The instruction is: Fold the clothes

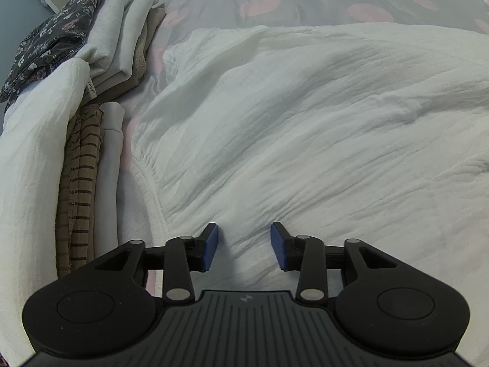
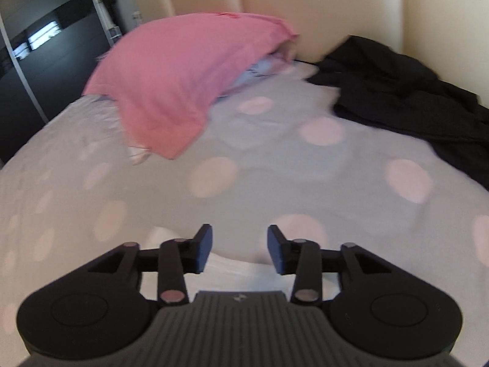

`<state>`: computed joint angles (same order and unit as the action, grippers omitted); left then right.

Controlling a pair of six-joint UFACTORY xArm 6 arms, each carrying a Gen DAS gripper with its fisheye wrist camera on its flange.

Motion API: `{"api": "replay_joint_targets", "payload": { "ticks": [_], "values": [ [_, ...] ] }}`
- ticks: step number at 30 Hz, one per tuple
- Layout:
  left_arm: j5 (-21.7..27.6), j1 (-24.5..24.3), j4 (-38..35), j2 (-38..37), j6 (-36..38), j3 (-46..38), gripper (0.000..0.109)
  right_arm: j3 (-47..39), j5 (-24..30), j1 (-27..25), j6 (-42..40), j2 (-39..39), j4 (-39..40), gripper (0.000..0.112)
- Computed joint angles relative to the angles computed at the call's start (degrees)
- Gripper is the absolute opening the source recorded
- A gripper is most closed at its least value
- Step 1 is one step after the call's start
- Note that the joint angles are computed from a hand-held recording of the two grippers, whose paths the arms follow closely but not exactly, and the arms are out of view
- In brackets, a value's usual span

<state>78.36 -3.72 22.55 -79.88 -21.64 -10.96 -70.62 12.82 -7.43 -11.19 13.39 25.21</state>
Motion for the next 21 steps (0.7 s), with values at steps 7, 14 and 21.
{"api": "replay_joint_targets", "payload": {
  "ticks": [7, 14, 21],
  "values": [
    [-1.47, 1.04, 0.29, -1.3, 1.34, 1.61, 0.041, -13.94, 8.67, 4.08, 7.69, 10.46, -18.03, 0.058],
    [-2.66, 2.46, -0.15, -1.64, 2.18, 2.19, 0.044, -21.33, 17.73, 4.58, 7.0, 15.83, -22.61, 0.012],
    [-2.03, 1.83, 0.02, -1.93, 1.74, 1.83, 0.044, -16.8, 9.73, 4.04, 14.32, 11.27, -31.9, 0.008]
  ]
}}
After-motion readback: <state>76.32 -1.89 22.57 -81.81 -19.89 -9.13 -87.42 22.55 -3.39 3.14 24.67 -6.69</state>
